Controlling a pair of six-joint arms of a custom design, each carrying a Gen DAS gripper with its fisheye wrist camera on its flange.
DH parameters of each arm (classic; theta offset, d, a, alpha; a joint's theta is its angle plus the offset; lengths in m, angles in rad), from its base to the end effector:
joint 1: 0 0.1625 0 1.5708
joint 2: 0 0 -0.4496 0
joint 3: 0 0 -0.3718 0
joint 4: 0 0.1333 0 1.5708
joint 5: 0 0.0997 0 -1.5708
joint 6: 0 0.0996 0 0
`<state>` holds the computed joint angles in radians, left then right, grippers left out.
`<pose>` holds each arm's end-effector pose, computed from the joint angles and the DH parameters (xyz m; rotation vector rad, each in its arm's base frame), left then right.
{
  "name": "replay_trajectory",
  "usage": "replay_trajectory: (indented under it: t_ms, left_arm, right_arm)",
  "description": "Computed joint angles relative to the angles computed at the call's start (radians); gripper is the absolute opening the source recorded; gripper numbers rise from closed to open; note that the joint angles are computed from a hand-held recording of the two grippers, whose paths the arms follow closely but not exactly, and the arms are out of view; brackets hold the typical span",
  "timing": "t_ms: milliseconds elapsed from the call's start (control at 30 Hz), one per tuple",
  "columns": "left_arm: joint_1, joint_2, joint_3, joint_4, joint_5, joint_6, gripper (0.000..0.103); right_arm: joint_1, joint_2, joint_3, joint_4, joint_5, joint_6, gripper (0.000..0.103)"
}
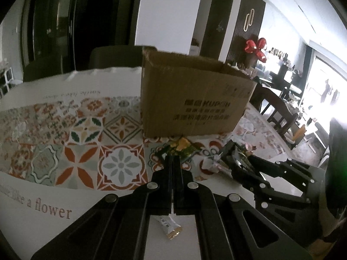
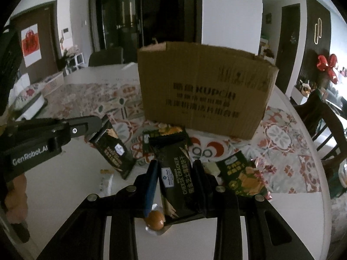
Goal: Organize snacks
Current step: 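Lift both dark bars over the box and open both tools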
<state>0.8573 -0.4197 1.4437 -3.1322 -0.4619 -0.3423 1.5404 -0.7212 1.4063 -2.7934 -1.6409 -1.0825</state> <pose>-0.2980 -0.6841 0.0410 0.0364 2.1801 -1.1817 0.1031 -0.7656 0.1898 1.3526 -2.3823 0.5899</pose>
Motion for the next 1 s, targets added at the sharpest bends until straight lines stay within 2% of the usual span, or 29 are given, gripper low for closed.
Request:
replay_trajectory:
  t_ms: [200,533,833,1000]
  left_arm:
    - [-0.032,0.010,-0.028,-0.063,0.034,0.093,0.002]
    - [-0.064,0.041,-0.128,-0.197,0.064,0.319,0.002]
    - [-0.063,0.092,-0.298,-0.265,0.066,0.544,0.002]
    - [-0.056,0.134,-0.439,-0.282,0.055,0.693,0.002]
  right_arm:
    - [0.004,-0.027,0.003,-0.005,0.053,0.029,0.034]
    - [0.022,-0.049,-0.030,-0.007,0.139,0.062,0.034]
    - [0.040,-0.010,-0.137,0.028,0.180,0.100,0.034]
    - [0.057,0.040,-0.247,0.068,0.177,0.113,0.034]
